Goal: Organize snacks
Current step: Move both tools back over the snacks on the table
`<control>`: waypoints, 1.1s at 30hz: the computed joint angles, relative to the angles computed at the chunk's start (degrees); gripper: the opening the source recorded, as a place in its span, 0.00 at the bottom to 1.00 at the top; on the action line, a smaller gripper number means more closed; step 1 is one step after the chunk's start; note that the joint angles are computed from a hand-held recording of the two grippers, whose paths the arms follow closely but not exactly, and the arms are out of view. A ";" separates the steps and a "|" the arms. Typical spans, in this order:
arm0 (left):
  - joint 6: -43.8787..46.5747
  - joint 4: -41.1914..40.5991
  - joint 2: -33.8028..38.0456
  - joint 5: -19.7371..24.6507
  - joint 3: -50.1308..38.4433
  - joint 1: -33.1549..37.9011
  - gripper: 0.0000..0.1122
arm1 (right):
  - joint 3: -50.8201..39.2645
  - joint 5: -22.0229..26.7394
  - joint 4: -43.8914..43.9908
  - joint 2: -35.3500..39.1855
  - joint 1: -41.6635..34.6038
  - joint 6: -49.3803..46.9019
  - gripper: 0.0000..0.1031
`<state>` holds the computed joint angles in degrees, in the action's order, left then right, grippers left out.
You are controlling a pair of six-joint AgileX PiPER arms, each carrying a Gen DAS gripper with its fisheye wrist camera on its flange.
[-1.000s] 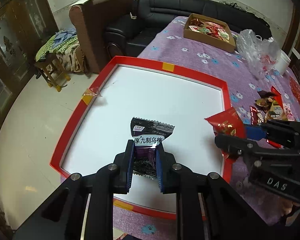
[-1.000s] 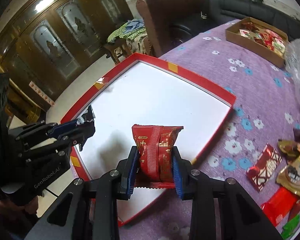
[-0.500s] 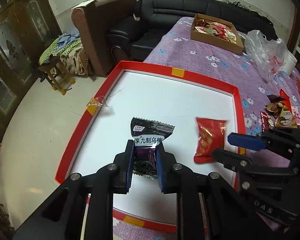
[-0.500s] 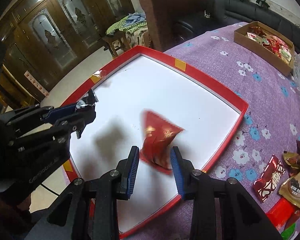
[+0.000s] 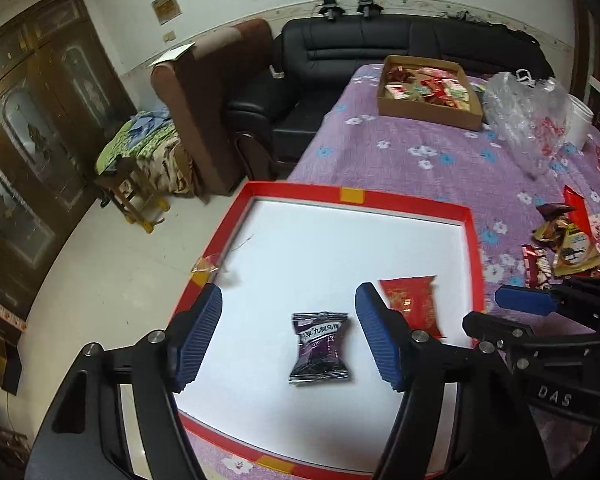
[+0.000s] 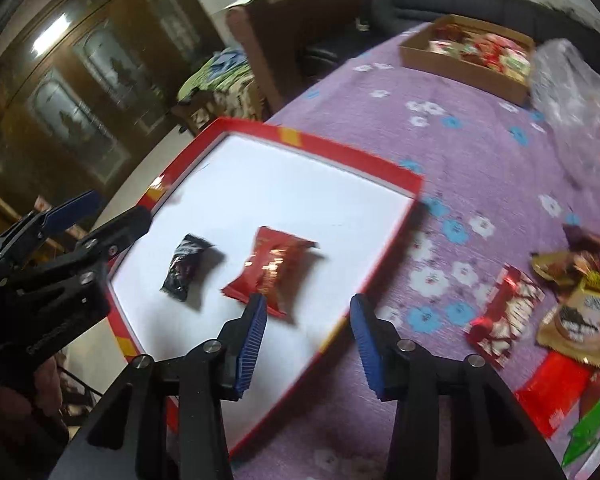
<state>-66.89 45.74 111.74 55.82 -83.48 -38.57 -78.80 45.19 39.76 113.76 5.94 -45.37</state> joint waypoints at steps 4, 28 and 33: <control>3.11 -0.77 0.56 0.64 -3.01 -1.38 0.62 | 0.40 0.68 1.19 -0.36 -3.31 0.60 0.44; 20.12 -11.33 12.89 3.08 -25.12 -5.26 0.62 | 8.30 -1.82 5.08 -4.56 -22.72 0.04 0.46; 24.52 -15.19 17.73 4.83 -31.63 -6.03 0.62 | 11.09 -2.45 4.42 -4.98 -31.09 -0.09 0.46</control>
<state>-42.37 30.55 129.47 60.65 -115.11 -44.59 -67.71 42.74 44.19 108.78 -25.16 -45.47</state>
